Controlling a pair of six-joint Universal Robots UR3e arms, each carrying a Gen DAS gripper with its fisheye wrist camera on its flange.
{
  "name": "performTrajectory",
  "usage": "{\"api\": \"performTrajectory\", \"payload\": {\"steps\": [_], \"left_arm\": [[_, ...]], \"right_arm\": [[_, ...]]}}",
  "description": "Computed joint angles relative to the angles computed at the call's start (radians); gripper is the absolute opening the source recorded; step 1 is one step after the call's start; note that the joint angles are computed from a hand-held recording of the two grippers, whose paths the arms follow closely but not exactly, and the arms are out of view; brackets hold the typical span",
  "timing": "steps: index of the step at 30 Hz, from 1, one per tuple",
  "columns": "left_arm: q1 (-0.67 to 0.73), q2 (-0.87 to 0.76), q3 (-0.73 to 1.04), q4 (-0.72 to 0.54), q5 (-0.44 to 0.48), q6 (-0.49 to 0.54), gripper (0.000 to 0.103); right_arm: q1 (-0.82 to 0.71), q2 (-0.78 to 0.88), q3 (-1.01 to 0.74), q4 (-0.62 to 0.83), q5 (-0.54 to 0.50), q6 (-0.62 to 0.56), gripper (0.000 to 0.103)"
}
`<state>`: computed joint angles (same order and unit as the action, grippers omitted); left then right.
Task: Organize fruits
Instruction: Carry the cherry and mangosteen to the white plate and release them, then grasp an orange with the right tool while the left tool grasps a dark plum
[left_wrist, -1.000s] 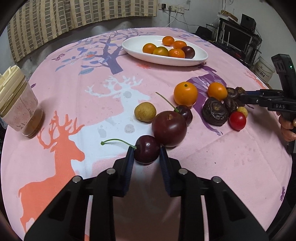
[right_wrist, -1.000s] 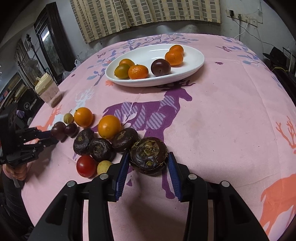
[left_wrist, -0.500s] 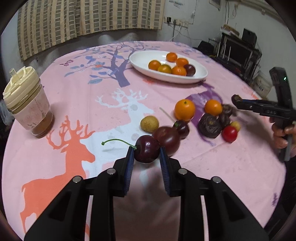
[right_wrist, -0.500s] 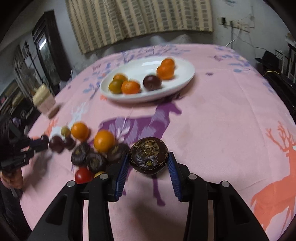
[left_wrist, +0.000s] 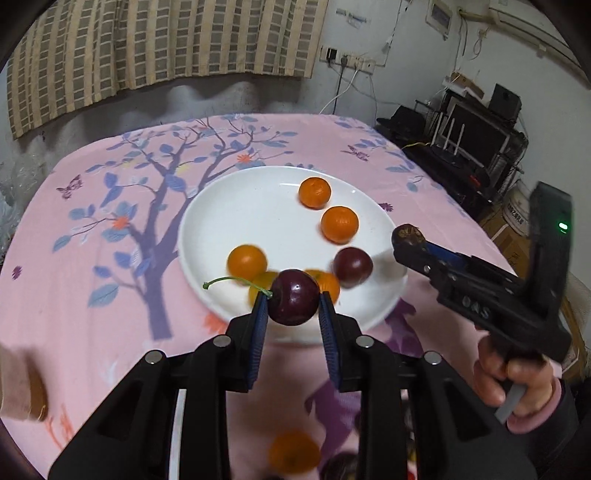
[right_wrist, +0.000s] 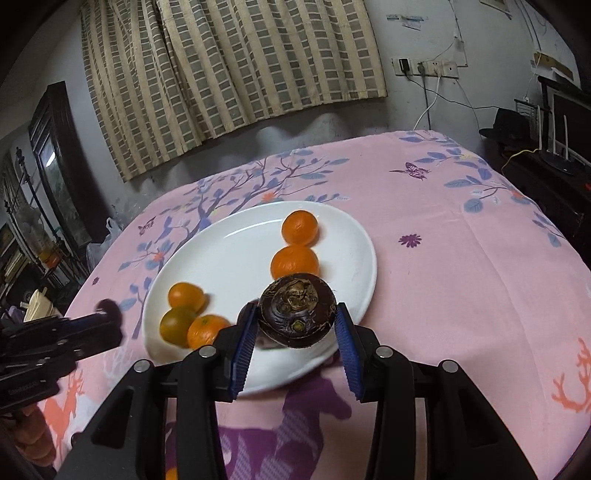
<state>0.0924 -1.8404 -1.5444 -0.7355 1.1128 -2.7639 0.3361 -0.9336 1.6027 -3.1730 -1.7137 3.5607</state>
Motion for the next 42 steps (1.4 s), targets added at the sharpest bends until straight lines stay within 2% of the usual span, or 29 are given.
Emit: {"api": "performTrajectory", "payload": {"steps": [2, 4, 8, 9, 10, 12, 15, 20, 23, 25, 26, 27, 28, 32, 35, 39, 42], "left_arm": [[-0.070, -0.108, 0.130, -0.024, 0.077, -0.030, 0.027], [-0.127, -0.193, 0.232, -0.039, 0.157, -0.045, 0.027], [-0.175, -0.282, 0.351, -0.084, 0.221, -0.073, 0.030], [-0.183, -0.284, 0.353, -0.074, 0.245, -0.082, 0.045], [-0.192, -0.274, 0.338, -0.052, 0.282, -0.092, 0.067], [-0.192, -0.202, 0.221, 0.067, 0.324, -0.102, 0.079], [-0.143, -0.053, 0.045, 0.137, 0.291, -0.067, 0.092], [0.075, 0.311, -0.390, 0.296, 0.147, 0.023, 0.098], [0.259, 0.473, -0.596, 0.364, 0.022, 0.065, 0.098], [0.358, 0.527, -0.688, 0.385, -0.033, 0.093, 0.098], [0.387, 0.535, -0.719, 0.398, -0.022, 0.088, 0.098], [0.383, 0.523, -0.725, 0.411, 0.039, 0.060, 0.098], [0.392, 0.517, -0.732, 0.423, 0.058, 0.046, 0.098], [0.463, 0.564, -0.775, 0.420, 0.023, 0.032, 0.098], [0.521, 0.619, -0.798, 0.373, -0.027, 0.055, 0.098], [0.552, 0.648, -0.814, 0.363, -0.044, 0.063, 0.098], [0.589, 0.683, -0.813, 0.287, -0.086, 0.088, 0.098]], "right_arm": [[-0.026, 0.015, -0.026, 0.022, 0.043, -0.007, 0.043], [-0.033, 0.034, -0.049, 0.031, 0.039, -0.018, 0.044], [-0.050, 0.074, -0.103, 0.058, 0.046, -0.042, 0.047], [-0.061, 0.072, -0.101, 0.066, 0.071, -0.041, 0.053], [-0.069, 0.063, -0.087, 0.060, 0.095, -0.041, 0.060], [-0.069, 0.027, -0.050, 0.050, 0.106, -0.021, 0.064], [-0.038, -0.020, 0.003, 0.009, 0.093, -0.023, 0.065], [0.055, -0.071, 0.064, -0.024, 0.052, -0.039, 0.065], [0.116, -0.084, 0.083, -0.034, 0.039, -0.048, 0.065], [0.149, -0.090, 0.097, -0.037, 0.053, -0.067, 0.065], [0.168, -0.089, 0.093, -0.019, 0.051, -0.077, 0.065], [0.191, -0.081, 0.079, 0.020, 0.043, -0.094, 0.065], [0.214, -0.070, 0.052, 0.071, 0.018, -0.098, 0.065], [0.286, 0.015, -0.069, 0.202, -0.058, -0.122, 0.064], [0.338, 0.079, -0.171, 0.257, -0.115, -0.170, 0.059], [0.351, 0.110, -0.245, 0.279, -0.054, -0.158, 0.053], [0.353, 0.130, -0.282, 0.308, -0.024, -0.152, 0.048]]}}
